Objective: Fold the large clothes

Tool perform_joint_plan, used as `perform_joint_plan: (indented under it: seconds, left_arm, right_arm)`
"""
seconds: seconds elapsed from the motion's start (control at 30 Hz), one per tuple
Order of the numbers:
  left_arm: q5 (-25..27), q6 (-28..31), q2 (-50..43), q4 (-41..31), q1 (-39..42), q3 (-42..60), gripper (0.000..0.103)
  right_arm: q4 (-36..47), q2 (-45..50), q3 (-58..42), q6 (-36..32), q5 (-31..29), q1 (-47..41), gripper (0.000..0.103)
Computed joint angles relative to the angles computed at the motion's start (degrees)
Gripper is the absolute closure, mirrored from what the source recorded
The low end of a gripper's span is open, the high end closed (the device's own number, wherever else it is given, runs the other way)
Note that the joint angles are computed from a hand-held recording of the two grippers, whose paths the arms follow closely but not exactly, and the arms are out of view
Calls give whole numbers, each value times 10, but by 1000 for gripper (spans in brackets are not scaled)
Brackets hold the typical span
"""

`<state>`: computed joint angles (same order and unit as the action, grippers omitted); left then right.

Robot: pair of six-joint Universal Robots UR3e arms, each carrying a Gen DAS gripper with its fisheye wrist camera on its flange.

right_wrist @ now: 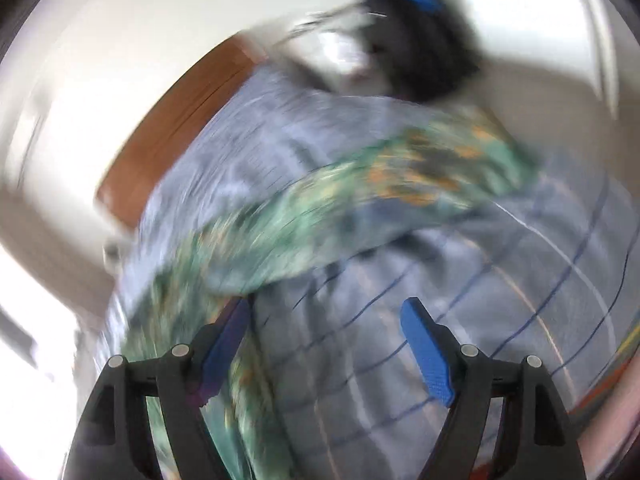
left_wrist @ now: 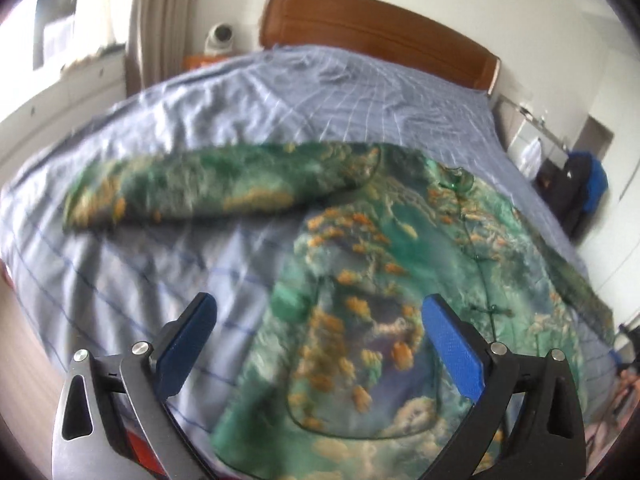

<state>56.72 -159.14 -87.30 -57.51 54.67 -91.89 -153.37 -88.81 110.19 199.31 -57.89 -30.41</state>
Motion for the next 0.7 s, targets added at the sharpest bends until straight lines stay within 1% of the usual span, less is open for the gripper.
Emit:
perform_joint_plan:
  seconds: [0.07, 0.1, 0.17, 0.23, 0.27, 0.33, 0.43, 0.47, 0.5, 0.53, 0.6, 0.63, 0.7]
  left_arm:
    - [-10, -7, 38, 28, 16, -68, 1]
    - [-8, -12, 46, 37, 18, -86, 1]
    - [-1, -4, 51, 19, 15, -97, 1]
    - [7, 33, 49, -29, 8, -83, 1]
    - [15, 42, 47, -34, 4, -80, 1]
    - [27, 50, 51, -17, -3, -90, 1]
    - [20, 60, 66, 20, 4, -122, 1]
    - [20, 64, 68, 26, 7, -130, 1]
    - [19, 71, 70, 25, 11, -134, 1]
    - [16, 75, 70, 24, 16, -138, 1]
    - [7, 73, 67, 29, 30, -147, 1]
    - [0, 66, 64, 36, 40, -155, 1]
    - [-9, 49, 54, 57, 50, -167, 1]
  right_arm:
    - [-38, 33, 10, 50, 25, -37, 25]
    - [-51, 49, 4, 68, 26, -43, 25]
    - [-72, 85, -11, 98, 36, -61, 26]
    - [-95, 119, -34, 132, 28, -70, 26]
    - [-103, 136, -47, 148, 20, -71, 26]
    - [-118, 170, -74, 188, -2, -69, 26]
    - [-124, 207, -106, 231, -39, -61, 37]
    - [-135, 221, -119, 247, -55, -54, 51]
    - [-135, 229, -128, 243, -55, -55, 77]
    - [-120, 238, -150, 234, -60, -50, 88]
    - [-81, 231, -191, 214, -88, -35, 93]
    - [-72, 225, -211, 212, -95, -24, 93]
    - [-52, 231, -291, 200, -92, 12, 94]
